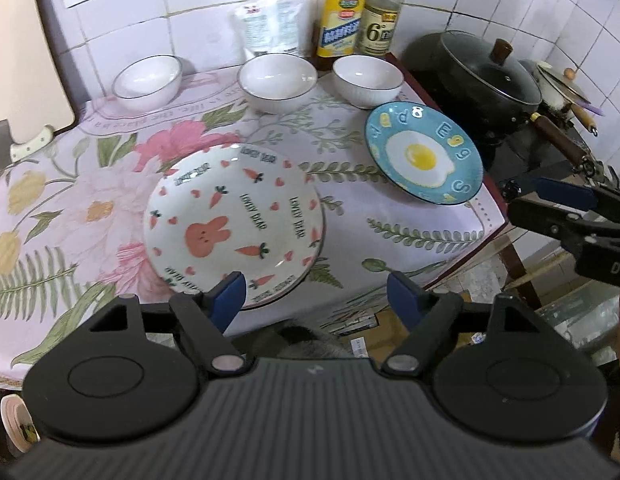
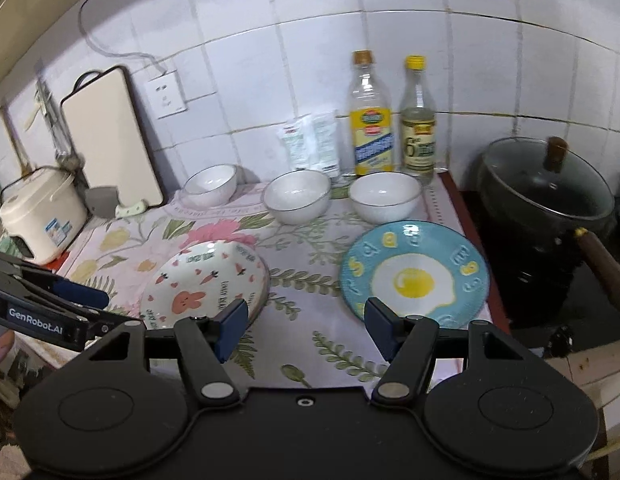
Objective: Organize plates and bowls
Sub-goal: 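Move the left tool toward the blue fried-egg plate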
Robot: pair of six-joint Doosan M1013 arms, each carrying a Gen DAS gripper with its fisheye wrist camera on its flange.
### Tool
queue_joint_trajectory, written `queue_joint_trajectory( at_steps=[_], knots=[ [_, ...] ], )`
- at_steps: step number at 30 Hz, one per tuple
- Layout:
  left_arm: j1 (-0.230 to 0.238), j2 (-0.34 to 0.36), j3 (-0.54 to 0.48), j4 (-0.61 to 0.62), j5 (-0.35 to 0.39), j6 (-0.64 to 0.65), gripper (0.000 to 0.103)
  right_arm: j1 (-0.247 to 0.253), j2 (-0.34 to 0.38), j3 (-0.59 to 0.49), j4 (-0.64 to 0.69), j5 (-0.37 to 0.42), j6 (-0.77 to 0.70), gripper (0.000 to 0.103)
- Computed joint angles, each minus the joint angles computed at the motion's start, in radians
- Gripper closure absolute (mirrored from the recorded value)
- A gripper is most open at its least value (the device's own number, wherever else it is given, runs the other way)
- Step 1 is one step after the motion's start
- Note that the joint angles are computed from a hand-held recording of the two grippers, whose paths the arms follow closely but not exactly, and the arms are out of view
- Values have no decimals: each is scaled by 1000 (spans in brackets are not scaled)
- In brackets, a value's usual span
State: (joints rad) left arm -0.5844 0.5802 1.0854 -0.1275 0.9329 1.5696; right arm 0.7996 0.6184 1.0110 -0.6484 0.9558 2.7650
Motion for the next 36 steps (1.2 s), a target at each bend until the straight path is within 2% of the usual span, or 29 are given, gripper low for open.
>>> queue_joint_trajectory(
  at_steps=[6, 11, 17, 18, 23, 26, 30, 32, 36],
  knots=[
    [-14, 32, -36, -30, 13, 35, 21, 2, -41, 80, -63, 6, 110, 33],
    [-33, 60, -70, 2, 15, 28, 19, 1, -72, 144, -97, 11, 187, 34],
    [-49, 108, -136, -1, 20, 39, 19, 10, -79, 190, -203, 65, 272, 33],
    [-51, 117, -146, -1, 10, 32, 19, 11, -80, 201, -226, 67, 294, 33],
    [-78, 126, -115, 139, -169, -116, 19, 16, -81, 247, -328, 91, 381, 33],
    [-81, 150, -141, 128, -178, -122, 19, 9, -90, 281, -368, 61, 436, 33],
    [-85, 180, -165, 88, -186, -139, 19, -10, -101, 336, -413, -34, 555, 34],
    [-84, 193, -167, 56, -202, -159, 19, -14, -88, 344, -464, -39, 611, 35],
    [-87, 220, -172, 28, -235, -204, 20, -38, -76, 365, -484, -106, 682, 35]
  ],
)
